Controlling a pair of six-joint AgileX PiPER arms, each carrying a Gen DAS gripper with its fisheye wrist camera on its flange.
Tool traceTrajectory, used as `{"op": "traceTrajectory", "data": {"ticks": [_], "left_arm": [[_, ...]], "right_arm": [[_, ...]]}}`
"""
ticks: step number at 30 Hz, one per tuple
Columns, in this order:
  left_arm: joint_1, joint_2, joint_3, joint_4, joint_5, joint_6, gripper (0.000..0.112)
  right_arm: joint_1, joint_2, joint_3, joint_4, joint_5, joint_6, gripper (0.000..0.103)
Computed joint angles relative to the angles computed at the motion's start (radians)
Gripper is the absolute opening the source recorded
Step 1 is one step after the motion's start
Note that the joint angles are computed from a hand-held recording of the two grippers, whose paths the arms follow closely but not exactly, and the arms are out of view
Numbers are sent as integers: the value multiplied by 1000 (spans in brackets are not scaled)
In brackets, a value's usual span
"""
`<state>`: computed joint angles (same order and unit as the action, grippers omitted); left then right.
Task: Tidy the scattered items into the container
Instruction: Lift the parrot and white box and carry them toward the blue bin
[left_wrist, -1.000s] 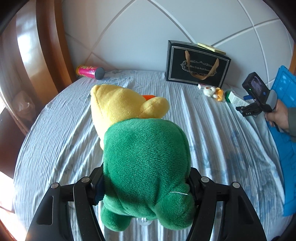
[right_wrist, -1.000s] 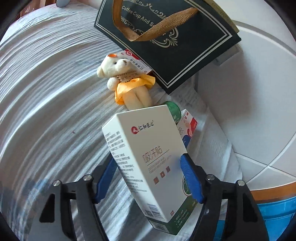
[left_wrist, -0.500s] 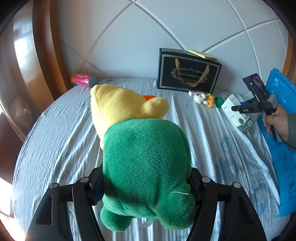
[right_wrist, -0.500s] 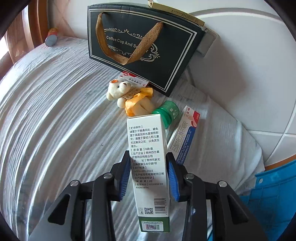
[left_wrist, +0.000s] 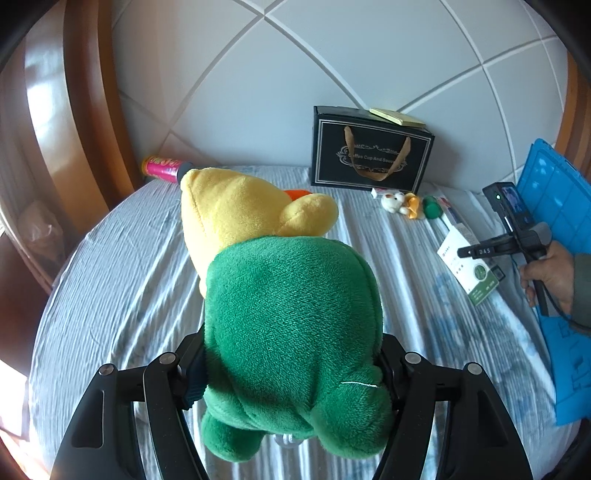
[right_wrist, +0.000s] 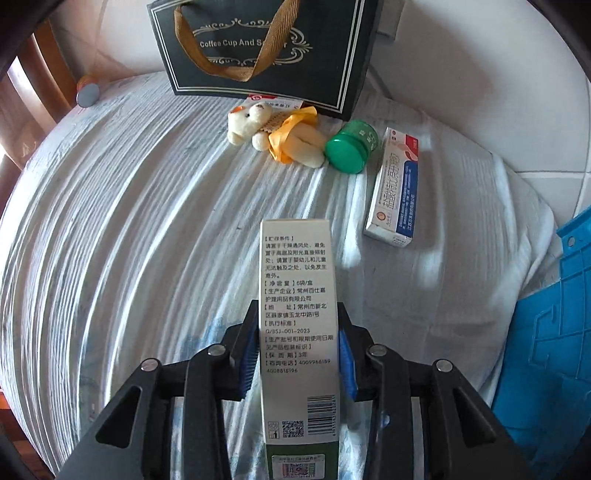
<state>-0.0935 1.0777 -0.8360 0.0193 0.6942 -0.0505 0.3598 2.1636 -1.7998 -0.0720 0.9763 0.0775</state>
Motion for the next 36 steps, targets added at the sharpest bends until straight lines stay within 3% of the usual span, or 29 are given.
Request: {"op": "traceTrajectory", "data": {"ticks": [5, 12, 20, 29, 36], "left_arm": [[11, -1, -3, -5, 7, 9, 70], [-9, -7, -20, -6, 26, 7, 70], [-41, -40, -79, 1, 102, 10, 70], [-118, -91, -191, 81, 239, -109, 70], [-309, -111, -286, 246, 375, -307, 70]], "right_arm": [[22, -44, 80, -40, -41, 32, 33], [30, -181, 212, 37, -95, 76, 33], [100, -364, 323, 55, -88, 163, 33], [237, -588, 325, -44, 30, 317, 33], [353, -726, 267, -112, 164, 379, 33]]}}
